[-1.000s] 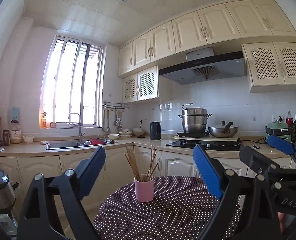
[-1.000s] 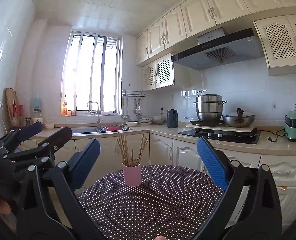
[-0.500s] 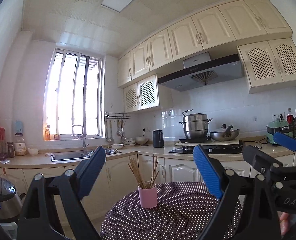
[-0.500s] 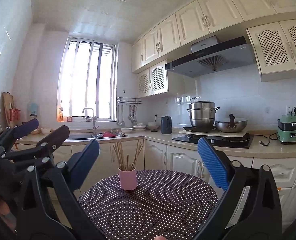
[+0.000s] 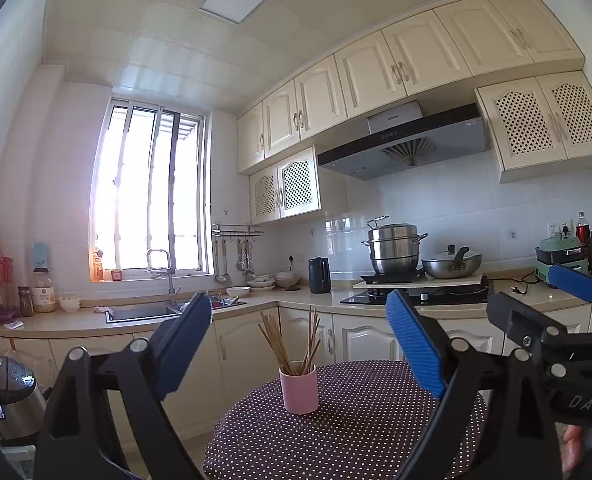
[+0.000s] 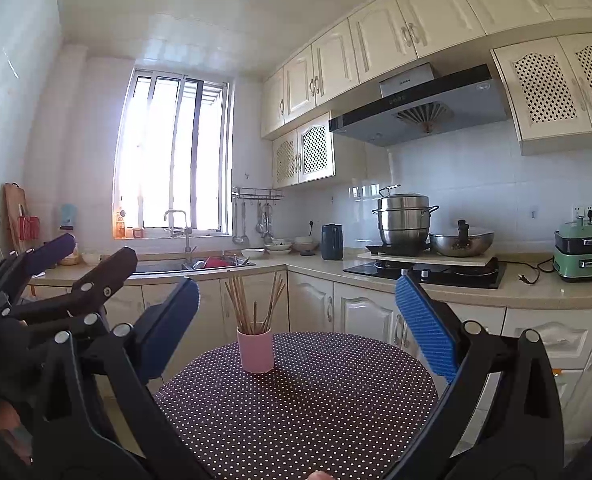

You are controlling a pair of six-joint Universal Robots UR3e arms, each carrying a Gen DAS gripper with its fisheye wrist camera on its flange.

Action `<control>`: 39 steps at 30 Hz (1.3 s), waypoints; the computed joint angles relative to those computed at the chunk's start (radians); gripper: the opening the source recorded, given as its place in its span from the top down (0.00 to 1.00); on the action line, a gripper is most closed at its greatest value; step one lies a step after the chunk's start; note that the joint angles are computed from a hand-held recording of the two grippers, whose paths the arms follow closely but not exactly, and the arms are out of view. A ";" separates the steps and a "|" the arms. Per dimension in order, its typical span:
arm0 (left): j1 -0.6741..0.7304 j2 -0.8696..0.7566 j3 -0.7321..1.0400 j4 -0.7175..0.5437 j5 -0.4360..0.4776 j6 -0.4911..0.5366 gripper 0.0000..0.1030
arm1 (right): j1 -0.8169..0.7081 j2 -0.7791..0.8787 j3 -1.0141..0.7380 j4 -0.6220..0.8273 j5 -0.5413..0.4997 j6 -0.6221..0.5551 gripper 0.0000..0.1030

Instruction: Organize utensils

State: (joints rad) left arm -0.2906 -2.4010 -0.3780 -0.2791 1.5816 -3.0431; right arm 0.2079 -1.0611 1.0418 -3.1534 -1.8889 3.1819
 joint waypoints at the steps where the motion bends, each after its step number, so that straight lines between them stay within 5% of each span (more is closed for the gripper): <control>1: 0.000 0.000 -0.001 0.001 0.001 0.002 0.15 | 0.002 0.001 -0.001 0.001 -0.004 -0.001 0.06; 39: 0.010 0.006 -0.031 -0.002 -0.003 -0.011 0.15 | 0.009 -0.002 0.009 0.023 -0.008 0.012 0.06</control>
